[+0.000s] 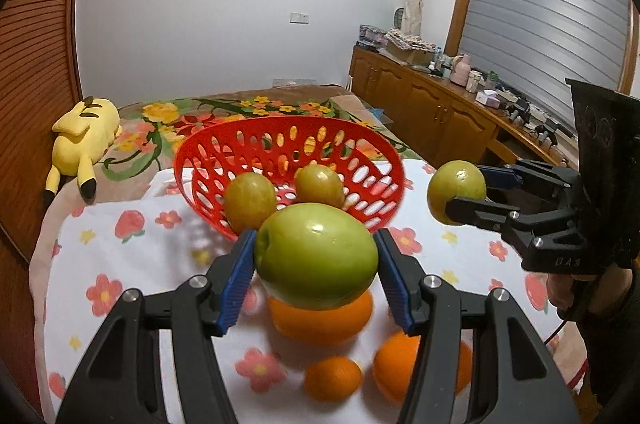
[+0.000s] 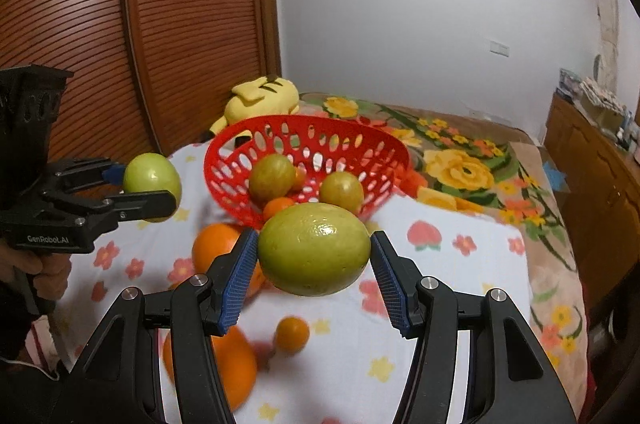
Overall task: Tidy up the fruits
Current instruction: 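Lift both held fruits over the red basket and open both grippers inside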
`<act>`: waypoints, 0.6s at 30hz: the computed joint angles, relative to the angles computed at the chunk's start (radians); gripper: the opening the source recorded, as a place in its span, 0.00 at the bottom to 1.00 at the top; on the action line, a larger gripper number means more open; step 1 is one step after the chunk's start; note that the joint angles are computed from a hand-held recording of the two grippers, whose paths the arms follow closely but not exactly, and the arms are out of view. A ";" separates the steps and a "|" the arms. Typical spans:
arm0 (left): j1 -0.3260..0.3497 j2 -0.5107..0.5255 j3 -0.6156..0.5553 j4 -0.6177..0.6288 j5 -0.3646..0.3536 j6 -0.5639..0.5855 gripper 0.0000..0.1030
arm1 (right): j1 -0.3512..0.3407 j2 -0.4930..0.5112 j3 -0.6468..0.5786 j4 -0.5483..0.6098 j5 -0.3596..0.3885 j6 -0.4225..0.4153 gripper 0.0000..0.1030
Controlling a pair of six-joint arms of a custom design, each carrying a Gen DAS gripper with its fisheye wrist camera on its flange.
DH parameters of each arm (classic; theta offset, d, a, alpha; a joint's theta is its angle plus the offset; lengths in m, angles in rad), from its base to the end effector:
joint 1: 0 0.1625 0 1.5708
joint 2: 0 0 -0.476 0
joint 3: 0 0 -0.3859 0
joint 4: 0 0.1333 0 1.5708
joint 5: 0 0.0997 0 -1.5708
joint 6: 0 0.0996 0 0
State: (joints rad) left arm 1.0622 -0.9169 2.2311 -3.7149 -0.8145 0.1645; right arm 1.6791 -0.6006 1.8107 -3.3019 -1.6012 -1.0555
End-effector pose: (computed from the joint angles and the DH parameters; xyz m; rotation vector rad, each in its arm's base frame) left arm -0.0714 -0.5421 0.1917 0.3785 2.2973 -1.1514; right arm 0.2014 -0.6469 0.0337 1.5329 -2.3507 0.6462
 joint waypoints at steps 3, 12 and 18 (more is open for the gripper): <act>0.024 0.003 -0.043 0.032 -0.010 0.014 0.56 | 0.012 0.029 -0.055 0.051 -0.011 -0.023 0.57; 0.077 0.027 -0.142 0.118 -0.026 0.037 0.56 | 0.030 0.107 -0.203 0.192 -0.035 -0.036 0.57; 0.099 0.034 -0.177 0.154 -0.032 0.040 0.56 | 0.030 0.138 -0.265 0.247 -0.059 -0.046 0.57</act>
